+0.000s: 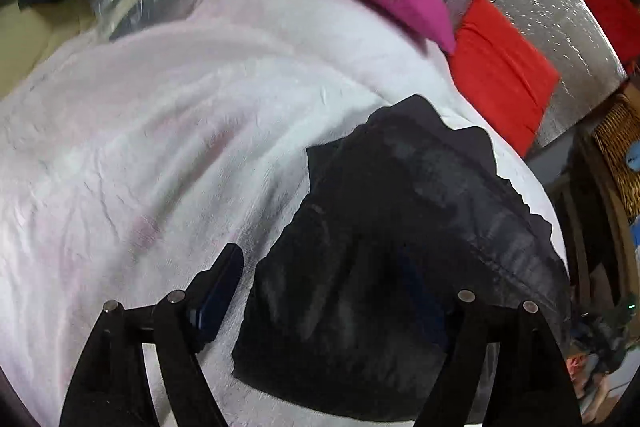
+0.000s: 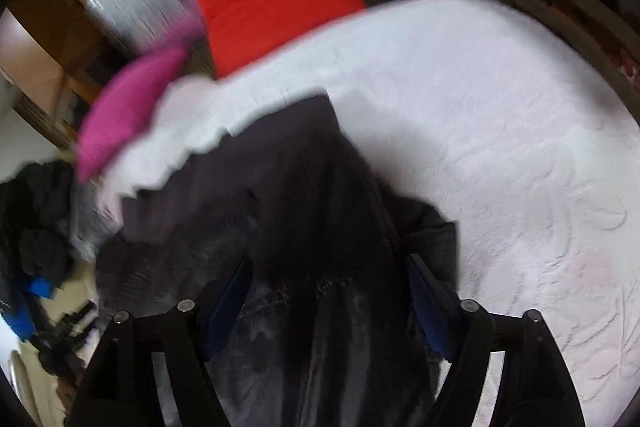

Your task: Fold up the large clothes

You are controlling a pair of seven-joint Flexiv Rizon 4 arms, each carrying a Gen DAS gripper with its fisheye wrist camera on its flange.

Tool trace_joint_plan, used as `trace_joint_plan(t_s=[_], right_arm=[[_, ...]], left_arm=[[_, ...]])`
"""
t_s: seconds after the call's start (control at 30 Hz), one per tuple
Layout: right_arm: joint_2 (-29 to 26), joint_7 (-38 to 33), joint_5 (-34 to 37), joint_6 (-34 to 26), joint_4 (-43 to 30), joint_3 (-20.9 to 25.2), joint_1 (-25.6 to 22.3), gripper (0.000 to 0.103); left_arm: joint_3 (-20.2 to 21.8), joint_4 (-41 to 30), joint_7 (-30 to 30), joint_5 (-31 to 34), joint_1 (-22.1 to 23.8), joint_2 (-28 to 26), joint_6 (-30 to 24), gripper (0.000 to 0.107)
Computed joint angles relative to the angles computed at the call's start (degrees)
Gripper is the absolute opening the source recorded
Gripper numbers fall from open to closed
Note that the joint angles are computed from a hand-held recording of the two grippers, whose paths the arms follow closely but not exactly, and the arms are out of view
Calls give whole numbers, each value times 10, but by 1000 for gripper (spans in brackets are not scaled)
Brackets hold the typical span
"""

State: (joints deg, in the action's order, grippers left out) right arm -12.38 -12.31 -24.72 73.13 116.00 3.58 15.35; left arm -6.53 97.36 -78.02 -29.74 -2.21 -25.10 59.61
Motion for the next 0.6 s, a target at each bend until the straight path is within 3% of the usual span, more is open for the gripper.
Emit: trace_joint_plan(t_s=[0.07,0.1,0.13,0.23,0.37,0.5,0.6], right_arm=[[-10,0,-3,-55,-22,2,9,48],[-10,0,-19,-68,-27,-1,14,24],[-7,5,-35,-66,-26,-4,17,17],[19,93,-148,-111,-19,-24,39,15],[34,201,-237,-162,-1,-14,33,14],[21,285,-252,-125,30,-7,11,14],[28,359,-299,-84,50,-16,-2,21]], left_arm=[[6,-14,-15,9,-2,-10,-24,80],[10,-21,-22,19,-5,-14,-30,80],[12,-26,-22,28,-7,-16,-33,80],[16,-34,-20,52,-14,-17,-23,80],[6,-25,-6,43,-6,-11,-5,80],[-3,-9,16,24,-1,-3,7,80],[19,-20,5,70,-21,-3,2,80]])
